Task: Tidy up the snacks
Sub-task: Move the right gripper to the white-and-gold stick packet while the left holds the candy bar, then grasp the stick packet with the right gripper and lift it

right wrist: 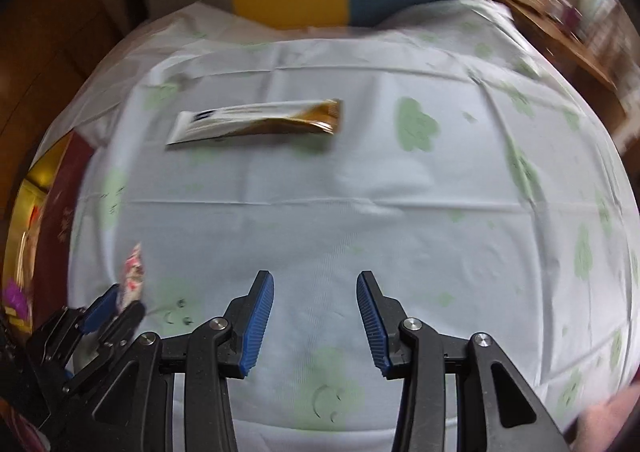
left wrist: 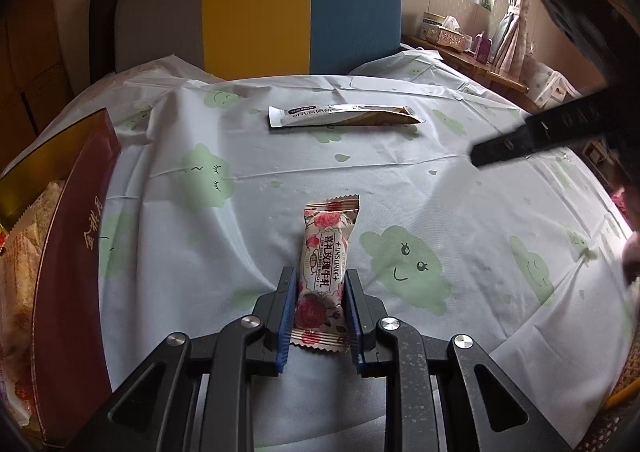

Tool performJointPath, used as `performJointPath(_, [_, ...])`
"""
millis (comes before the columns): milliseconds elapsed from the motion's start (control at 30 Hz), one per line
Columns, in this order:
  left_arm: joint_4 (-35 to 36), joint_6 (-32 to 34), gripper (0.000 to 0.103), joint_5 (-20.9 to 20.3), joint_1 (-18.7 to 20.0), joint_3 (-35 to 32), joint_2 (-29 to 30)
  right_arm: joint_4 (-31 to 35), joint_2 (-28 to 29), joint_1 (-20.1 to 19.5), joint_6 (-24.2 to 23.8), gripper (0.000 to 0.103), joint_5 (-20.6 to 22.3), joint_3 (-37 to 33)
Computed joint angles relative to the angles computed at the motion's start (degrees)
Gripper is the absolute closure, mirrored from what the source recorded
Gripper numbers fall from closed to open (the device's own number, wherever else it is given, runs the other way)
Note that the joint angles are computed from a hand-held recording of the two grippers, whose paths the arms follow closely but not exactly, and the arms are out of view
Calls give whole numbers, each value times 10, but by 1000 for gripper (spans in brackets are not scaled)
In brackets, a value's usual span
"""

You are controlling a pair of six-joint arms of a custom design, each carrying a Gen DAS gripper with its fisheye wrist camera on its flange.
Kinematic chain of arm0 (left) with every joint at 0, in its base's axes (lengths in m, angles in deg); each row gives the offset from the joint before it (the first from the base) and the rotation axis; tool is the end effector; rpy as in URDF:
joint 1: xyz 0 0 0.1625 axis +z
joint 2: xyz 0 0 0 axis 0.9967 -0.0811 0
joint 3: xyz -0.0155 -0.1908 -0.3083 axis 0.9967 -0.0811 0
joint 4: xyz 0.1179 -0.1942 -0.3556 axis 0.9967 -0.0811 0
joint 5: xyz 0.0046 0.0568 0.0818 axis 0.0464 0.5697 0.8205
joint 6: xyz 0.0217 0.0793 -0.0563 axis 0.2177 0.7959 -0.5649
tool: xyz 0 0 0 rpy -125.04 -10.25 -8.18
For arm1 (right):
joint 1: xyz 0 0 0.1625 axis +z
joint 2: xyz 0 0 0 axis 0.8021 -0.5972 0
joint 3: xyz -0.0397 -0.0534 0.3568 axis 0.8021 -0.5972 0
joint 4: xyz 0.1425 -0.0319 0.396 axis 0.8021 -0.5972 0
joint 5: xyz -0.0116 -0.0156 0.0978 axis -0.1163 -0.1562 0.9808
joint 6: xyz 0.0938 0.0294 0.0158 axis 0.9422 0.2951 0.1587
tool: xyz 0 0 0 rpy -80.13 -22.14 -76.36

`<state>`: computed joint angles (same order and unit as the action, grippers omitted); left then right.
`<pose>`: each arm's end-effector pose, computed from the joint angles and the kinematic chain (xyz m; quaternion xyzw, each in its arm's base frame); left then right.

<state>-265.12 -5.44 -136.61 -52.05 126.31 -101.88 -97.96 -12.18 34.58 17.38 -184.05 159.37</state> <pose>-0.2216 -0.3727 -0.0585 0.3505 0.8869 -0.2056 0.2196 0.0563 -0.3813 0.2070 -0.0101 -0.9142 0.1993 0.3528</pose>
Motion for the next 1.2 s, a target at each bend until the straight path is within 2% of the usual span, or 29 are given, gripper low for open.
performJointPath(33, [-1,0,80,-3,2,0,-1,3,11,7,-16,59,2,-12])
performJointPath(133, [-6,1,80,-8,5,1,-1,14,58,24,-81,40,11,-64])
performJointPath(167, [-7,1,80,-10,6,0,-2,15,77,26,-112,38,13,-84])
performJointPath(233, [-10,2,79,-13,8,0,-2,26,125,33,-163,38,-9,-131])
performJointPath(333, [-11,2,79,-14,9,-1,-1,42,185,33,-214,38,-30,-193])
performJointPath(500, [-14,2,78,-20,12,-1,-2,88,266,33,-274,38,-77,-274])
performJointPath(633, [-18,1,78,-26,14,0,-3,118,314,29,-300,37,-112,-317])
performJointPath(733, [-21,1,78,-27,15,2,-4,154,310,19,-280,39,-98,-329])
performJointPath(767, [-22,1,78,-27,15,2,-4,157,299,16,-276,59,-86,-324])
performJointPath(867, [-24,3,78,-25,15,3,-3,166,267,10,-260,87,-70,-298])
performJointPath(933, [-24,3,78,-25,15,3,-3,177,246,11,-239,93,-63,-279])
performJointPath(1000, [-24,3,78,-24,14,3,-3,175,214,15,-213,93,-57,-248])
performJointPath(1200, [-23,4,78,-29,18,4,-6,210,89,28,-87,93,-17,-133])
